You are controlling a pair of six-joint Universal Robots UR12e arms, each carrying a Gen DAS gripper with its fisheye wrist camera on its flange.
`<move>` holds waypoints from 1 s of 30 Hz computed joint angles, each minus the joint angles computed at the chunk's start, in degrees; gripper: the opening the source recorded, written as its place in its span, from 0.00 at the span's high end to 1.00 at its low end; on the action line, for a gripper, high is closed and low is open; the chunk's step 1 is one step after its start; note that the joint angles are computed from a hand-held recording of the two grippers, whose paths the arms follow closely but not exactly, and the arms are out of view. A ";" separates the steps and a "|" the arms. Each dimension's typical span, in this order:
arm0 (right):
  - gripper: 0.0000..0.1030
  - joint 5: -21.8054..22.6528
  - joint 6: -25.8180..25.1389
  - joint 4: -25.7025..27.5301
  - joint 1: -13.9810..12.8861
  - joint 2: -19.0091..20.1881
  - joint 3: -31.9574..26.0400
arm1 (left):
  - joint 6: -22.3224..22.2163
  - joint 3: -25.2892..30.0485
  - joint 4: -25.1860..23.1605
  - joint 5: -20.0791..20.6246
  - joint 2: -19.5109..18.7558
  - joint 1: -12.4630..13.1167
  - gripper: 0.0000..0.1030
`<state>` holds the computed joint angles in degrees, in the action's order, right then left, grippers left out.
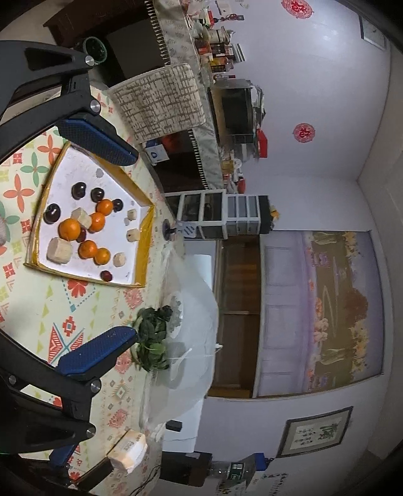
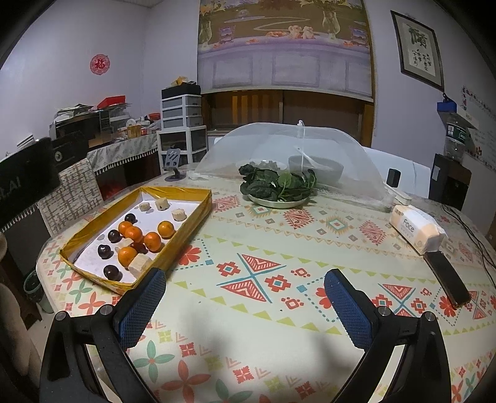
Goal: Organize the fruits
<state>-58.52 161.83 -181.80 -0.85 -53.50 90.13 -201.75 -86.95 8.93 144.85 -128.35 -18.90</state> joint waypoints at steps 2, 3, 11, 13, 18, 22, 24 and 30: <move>0.00 0.35 -0.46 0.14 0.03 0.01 0.02 | -1.11 0.09 -1.94 -0.13 0.03 0.10 0.00; 0.00 0.45 -0.73 0.20 0.06 0.02 0.04 | -1.75 0.14 -2.98 -0.37 0.07 0.14 0.00; 0.00 0.30 -1.23 1.63 0.18 0.46 -0.63 | -5.12 -0.19 -8.38 -4.85 0.77 0.97 0.00; 0.00 0.11 -1.32 2.02 0.25 0.55 -0.79 | -5.85 -0.32 -9.28 -5.87 0.94 1.19 0.00; 0.00 -0.42 -2.04 3.18 0.58 0.77 -1.16 | -8.14 -0.77 -11.63 -8.99 1.44 1.97 0.00; 0.00 -0.96 -3.00 4.17 0.98 0.94 -1.40 | -9.63 -1.17 -12.83 -11.35 1.72 2.69 0.00; 0.00 -1.28 -3.46 4.66 1.20 0.93 -1.42 | -10.14 -1.43 -13.15 -12.62 1.87 3.08 0.00; 0.00 -1.83 -5.51 6.06 1.94 1.23 -1.88 | -12.17 -2.19 -14.34 -13.55 2.25 4.03 0.00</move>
